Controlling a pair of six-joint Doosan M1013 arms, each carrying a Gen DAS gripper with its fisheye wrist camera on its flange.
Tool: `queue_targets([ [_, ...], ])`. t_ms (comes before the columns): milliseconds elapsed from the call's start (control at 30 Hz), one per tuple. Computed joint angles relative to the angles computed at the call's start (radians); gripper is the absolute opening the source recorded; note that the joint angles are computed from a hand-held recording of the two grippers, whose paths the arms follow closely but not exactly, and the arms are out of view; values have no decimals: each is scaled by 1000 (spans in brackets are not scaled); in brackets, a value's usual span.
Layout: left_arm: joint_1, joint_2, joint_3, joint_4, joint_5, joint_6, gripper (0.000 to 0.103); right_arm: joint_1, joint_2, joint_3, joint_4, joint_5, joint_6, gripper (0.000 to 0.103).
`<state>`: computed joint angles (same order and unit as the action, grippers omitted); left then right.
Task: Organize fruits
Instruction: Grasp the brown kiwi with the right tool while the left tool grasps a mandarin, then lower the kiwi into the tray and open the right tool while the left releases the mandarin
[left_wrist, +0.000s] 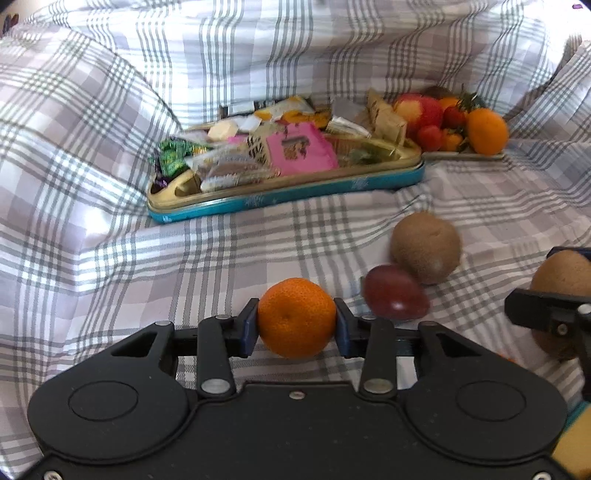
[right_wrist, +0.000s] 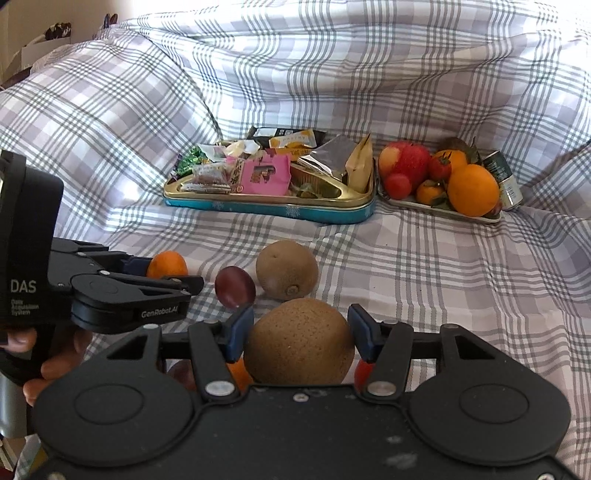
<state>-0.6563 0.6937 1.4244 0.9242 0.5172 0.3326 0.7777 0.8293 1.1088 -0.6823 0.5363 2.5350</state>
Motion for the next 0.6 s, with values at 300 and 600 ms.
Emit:
queue_targets([
  [300, -42, -68, 46, 18, 51, -80, 48, 18, -71, 99, -151, -46, 176, 59],
  [600, -120, -155, 136, 82, 93, -208, 48, 51, -171, 244, -368, -69, 439, 59],
])
